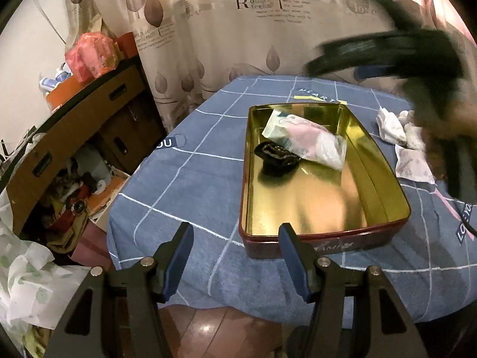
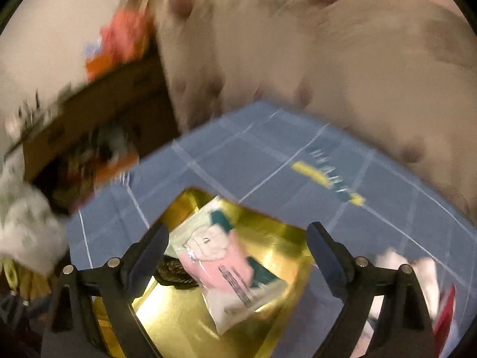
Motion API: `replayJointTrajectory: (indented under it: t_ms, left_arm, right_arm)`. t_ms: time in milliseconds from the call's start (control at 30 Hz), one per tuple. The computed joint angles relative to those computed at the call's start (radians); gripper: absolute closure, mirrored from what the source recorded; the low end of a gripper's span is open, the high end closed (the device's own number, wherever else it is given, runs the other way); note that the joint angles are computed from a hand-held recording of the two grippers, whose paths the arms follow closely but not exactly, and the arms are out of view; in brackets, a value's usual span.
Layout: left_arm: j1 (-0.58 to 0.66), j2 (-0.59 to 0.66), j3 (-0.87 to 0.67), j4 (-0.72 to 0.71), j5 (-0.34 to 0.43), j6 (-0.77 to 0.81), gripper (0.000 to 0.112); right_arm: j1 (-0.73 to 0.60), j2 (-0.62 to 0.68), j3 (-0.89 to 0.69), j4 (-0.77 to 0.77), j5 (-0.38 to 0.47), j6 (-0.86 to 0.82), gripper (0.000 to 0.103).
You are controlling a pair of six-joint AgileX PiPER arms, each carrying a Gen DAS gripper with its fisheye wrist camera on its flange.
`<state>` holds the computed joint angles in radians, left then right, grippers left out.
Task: Organize soft objects
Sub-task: 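Grasp the pink wet-wipe pack with the right gripper and drop it in the tray, then grasp the white tissue pack with the left gripper and lift it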
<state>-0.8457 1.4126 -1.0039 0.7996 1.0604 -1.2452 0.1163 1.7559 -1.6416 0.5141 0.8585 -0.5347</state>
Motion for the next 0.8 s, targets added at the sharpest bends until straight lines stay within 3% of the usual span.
replayJointTrajectory:
  t_ms: [133,233,333,500,667,733,800]
  left_arm:
    - [-0.015,0.010,-0.003,0.009,0.016,0.006,0.052]
    - [-0.033,0.019,-0.008,0.018,0.031,0.003,0.052]
    - [-0.047,0.026,-0.015,0.023,0.048,0.003,0.052]
    - [-0.120,0.047,-0.034,0.082,0.115,-0.026,0.052]
    - [-0.186,0.057,-0.091,0.092,0.120,0.011,0.052]
    - [-0.203,0.076,-0.139,0.065,0.076,0.080,0.052]
    - [-0.199,0.110,-0.204,0.025,0.025,0.169,0.051]
  right_arm:
    - [-0.173,-0.219,0.291,0.157,-0.122,-0.142,0.002]
    - [-0.384,-0.371,0.507,0.230,-0.144,-0.321,0.001]
    - [-0.592,-0.434,0.619,0.280,-0.143,-0.482,0.001]
    - [-0.904,-0.350,0.630,0.249,-0.178,-0.599,0.001]
    - [-0.997,-0.228,0.577,0.188,-0.247,-0.589,0.000]
    - [-1.036,-0.173,0.520,0.194,-0.166,-0.554,0.000]
    - [-1.057,-0.158,0.509,0.240,-0.142,-0.580,0.000]
